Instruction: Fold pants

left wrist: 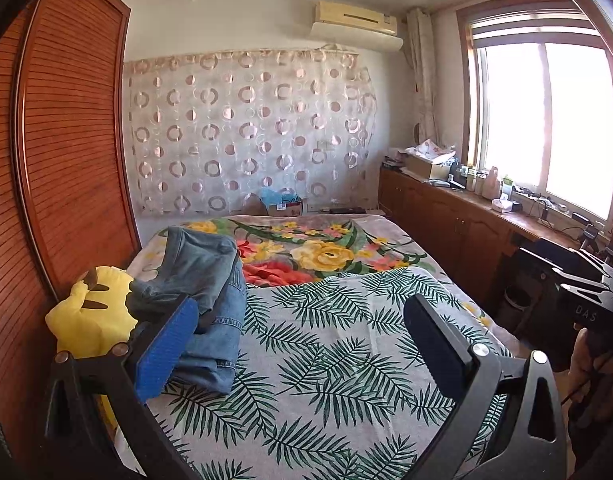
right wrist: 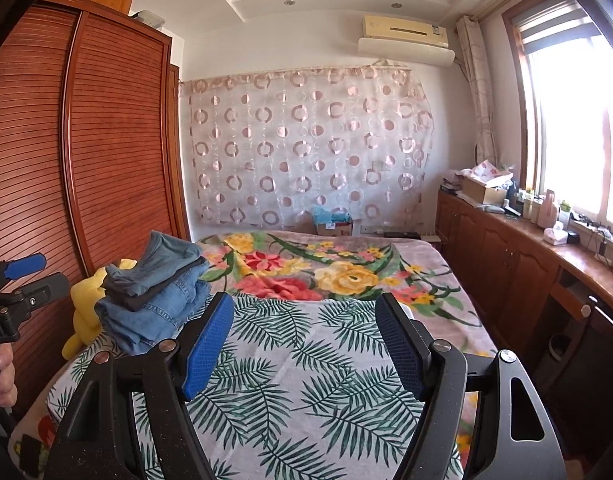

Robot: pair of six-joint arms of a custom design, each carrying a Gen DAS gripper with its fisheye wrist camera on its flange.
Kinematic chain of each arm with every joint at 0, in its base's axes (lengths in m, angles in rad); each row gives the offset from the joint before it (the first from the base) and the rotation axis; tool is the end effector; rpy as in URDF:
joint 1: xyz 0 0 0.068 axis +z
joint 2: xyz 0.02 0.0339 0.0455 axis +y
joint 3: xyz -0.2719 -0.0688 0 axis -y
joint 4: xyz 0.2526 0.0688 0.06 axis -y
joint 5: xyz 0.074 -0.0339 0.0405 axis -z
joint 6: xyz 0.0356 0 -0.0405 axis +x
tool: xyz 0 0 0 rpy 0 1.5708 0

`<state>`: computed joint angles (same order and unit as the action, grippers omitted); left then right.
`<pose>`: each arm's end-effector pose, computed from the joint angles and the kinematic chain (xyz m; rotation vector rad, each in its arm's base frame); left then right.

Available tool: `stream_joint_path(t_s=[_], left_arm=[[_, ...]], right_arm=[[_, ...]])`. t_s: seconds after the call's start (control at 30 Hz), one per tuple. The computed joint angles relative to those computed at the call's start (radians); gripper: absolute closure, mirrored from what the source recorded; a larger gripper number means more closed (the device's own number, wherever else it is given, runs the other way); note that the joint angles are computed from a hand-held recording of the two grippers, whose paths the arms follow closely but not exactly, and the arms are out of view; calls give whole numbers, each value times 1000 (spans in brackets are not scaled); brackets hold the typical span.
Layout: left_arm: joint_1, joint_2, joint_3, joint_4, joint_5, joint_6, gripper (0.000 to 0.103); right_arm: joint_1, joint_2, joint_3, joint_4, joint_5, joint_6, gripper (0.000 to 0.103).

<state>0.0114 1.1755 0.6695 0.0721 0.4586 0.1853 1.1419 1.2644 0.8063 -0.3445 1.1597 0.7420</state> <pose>0.2616 -0.0128 0.2500 0.4591 1.9178 -0.3307 0.1346 0.2160 0.2514 0.1096 1.8604 -0.1052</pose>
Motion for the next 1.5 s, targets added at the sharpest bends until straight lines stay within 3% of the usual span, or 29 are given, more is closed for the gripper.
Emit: stream_joint_path(t_s=[1.5], left_arm=[[-1,-1,2,-5,0,0,0]], right_arm=[[21,-34,-37,-14,7,21,28]])
